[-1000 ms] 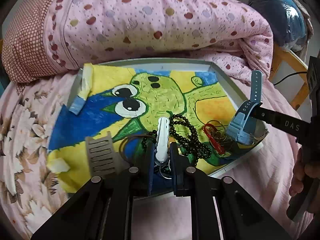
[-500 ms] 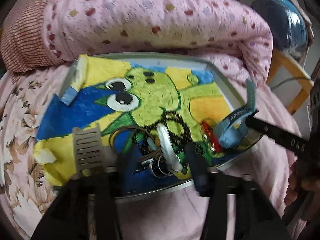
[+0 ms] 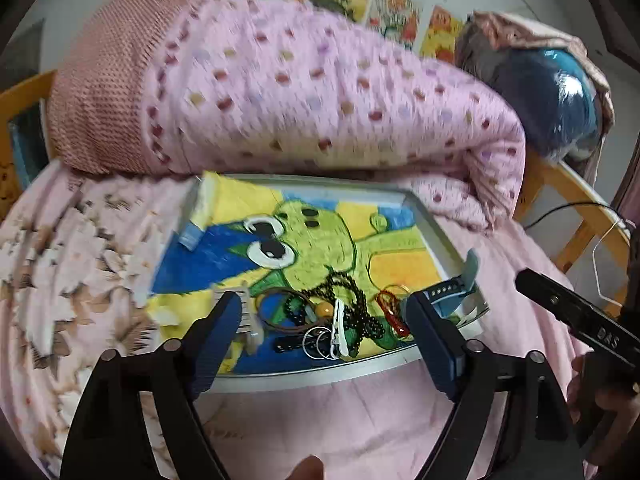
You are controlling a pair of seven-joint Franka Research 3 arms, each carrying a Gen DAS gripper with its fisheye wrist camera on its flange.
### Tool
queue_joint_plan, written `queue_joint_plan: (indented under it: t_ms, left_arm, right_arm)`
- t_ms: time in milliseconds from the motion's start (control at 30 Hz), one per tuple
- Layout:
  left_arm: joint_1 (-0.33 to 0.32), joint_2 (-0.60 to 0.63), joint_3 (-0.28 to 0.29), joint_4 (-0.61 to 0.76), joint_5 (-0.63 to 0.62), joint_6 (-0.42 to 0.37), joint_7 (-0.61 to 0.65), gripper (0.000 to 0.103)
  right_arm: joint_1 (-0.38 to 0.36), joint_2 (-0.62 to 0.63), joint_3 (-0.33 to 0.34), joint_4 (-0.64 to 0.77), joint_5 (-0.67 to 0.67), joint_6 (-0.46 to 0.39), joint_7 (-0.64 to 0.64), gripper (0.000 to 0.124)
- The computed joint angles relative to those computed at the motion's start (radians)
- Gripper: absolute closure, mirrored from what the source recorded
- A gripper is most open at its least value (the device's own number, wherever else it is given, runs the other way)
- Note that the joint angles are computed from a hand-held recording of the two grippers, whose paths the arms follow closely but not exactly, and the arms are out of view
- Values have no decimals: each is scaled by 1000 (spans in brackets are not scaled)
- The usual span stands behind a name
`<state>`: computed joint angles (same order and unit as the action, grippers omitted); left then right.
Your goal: Organize jewelry
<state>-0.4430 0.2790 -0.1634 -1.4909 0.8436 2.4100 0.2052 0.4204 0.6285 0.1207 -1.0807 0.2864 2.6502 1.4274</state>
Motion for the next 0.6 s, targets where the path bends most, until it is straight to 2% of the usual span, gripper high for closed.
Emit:
queue_joint_plan:
  t_ms: [67,200,400,600]
  left_arm:
    - [-20,-39,3,-35,51,-22,-53,5]
    - [-35,-109,-21,-101,144,-72,-125,5]
    - [-33,-215,-93,-218,211,-159,-205,2]
    - [-42,-284,-165,-303,261,-242,-253,2]
  right_arm:
    - [-14,-78,25,-127,30,90,-44,30]
    - [-46,-213,84,-342,113,232,-150,24]
    - [-100,-369,179,-571,300,348,-361,21]
    - [-70,-497,174,-734,456,411,-511,21]
